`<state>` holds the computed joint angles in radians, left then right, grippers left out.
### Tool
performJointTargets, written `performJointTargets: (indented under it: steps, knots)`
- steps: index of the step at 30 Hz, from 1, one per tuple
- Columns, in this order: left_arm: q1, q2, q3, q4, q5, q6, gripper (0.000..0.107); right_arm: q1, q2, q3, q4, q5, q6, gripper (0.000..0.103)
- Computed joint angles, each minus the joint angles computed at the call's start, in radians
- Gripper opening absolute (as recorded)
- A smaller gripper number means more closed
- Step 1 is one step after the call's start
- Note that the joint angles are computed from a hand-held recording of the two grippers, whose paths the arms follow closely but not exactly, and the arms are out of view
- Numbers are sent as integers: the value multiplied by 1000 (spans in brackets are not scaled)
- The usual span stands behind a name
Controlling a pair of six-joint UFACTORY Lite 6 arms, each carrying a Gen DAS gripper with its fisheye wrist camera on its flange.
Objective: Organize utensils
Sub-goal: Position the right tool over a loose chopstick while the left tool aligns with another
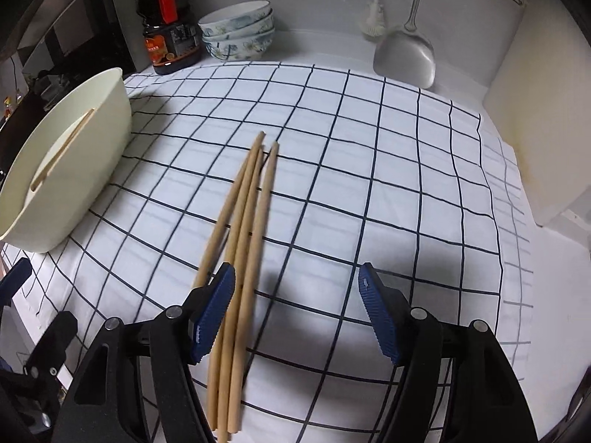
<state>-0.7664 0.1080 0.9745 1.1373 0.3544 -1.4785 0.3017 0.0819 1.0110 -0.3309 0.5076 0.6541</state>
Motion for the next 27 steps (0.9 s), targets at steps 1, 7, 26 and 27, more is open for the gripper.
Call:
performJointTargets:
  steps: [1, 7, 26, 27]
  knots:
    - [-9, 12, 8, 9, 8, -8, 97, -1, 7, 1, 9, 2, -13, 66]
    - [-29, 73, 59, 38, 32, -43, 97, 0, 44, 20, 36, 14, -53, 66]
    - [-52, 179, 138, 7, 50, -30, 97, -22, 73, 25, 122, 19, -135, 68]
    - [-56, 184, 143, 8, 53, -30, 97, -21, 77, 26, 123, 21, -139, 69]
